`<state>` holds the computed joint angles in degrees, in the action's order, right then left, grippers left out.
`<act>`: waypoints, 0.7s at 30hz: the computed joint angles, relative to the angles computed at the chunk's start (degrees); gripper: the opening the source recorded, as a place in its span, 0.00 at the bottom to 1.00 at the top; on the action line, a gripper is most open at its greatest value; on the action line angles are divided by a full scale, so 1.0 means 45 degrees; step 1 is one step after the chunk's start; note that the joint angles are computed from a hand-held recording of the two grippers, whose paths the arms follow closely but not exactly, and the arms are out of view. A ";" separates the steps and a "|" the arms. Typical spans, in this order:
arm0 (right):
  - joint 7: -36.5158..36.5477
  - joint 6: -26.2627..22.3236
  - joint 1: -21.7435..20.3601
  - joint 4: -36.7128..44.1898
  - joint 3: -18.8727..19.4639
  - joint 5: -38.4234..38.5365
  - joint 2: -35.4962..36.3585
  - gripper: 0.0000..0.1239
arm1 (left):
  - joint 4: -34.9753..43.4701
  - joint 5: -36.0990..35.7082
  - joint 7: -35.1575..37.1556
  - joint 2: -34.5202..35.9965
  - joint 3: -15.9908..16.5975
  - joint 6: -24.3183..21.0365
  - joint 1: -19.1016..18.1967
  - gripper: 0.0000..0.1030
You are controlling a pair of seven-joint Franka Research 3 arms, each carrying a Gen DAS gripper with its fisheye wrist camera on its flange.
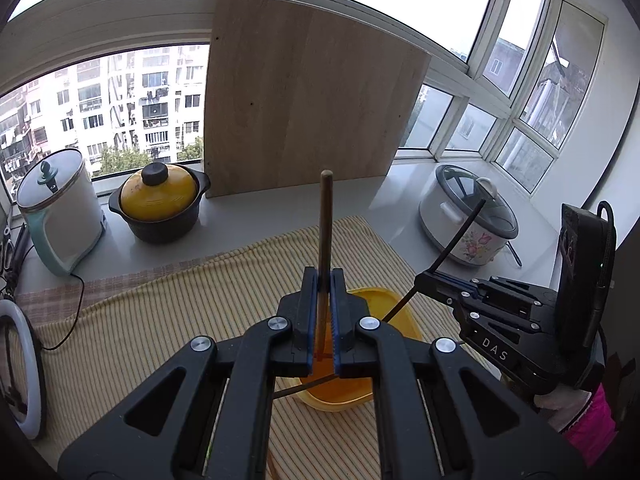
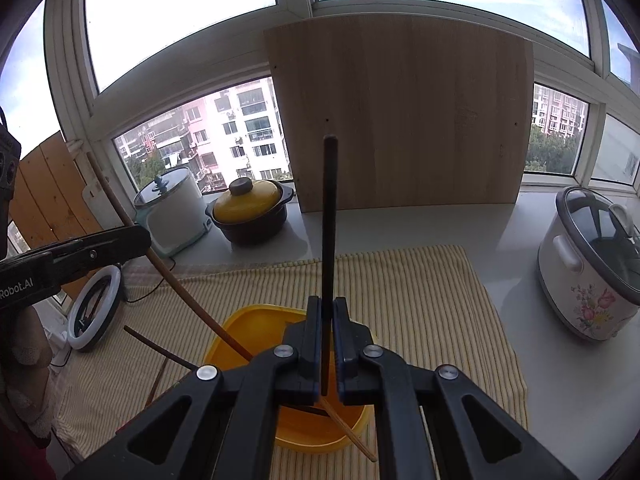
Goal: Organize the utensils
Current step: 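Open the right tool to drop the chopstick, then withdraw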
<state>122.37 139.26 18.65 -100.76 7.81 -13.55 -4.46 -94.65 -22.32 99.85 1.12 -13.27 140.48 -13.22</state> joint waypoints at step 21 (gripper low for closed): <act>0.0686 0.0111 -0.0042 -0.0149 0.0317 -0.0732 -0.0452 0.25 | -0.1449 -0.0145 0.0487 -0.1434 0.0637 0.0663 0.0088 0.31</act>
<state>125.46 139.76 18.46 -101.43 9.24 -16.84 -6.49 -101.17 -22.97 102.04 -5.33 -10.40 143.47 -12.82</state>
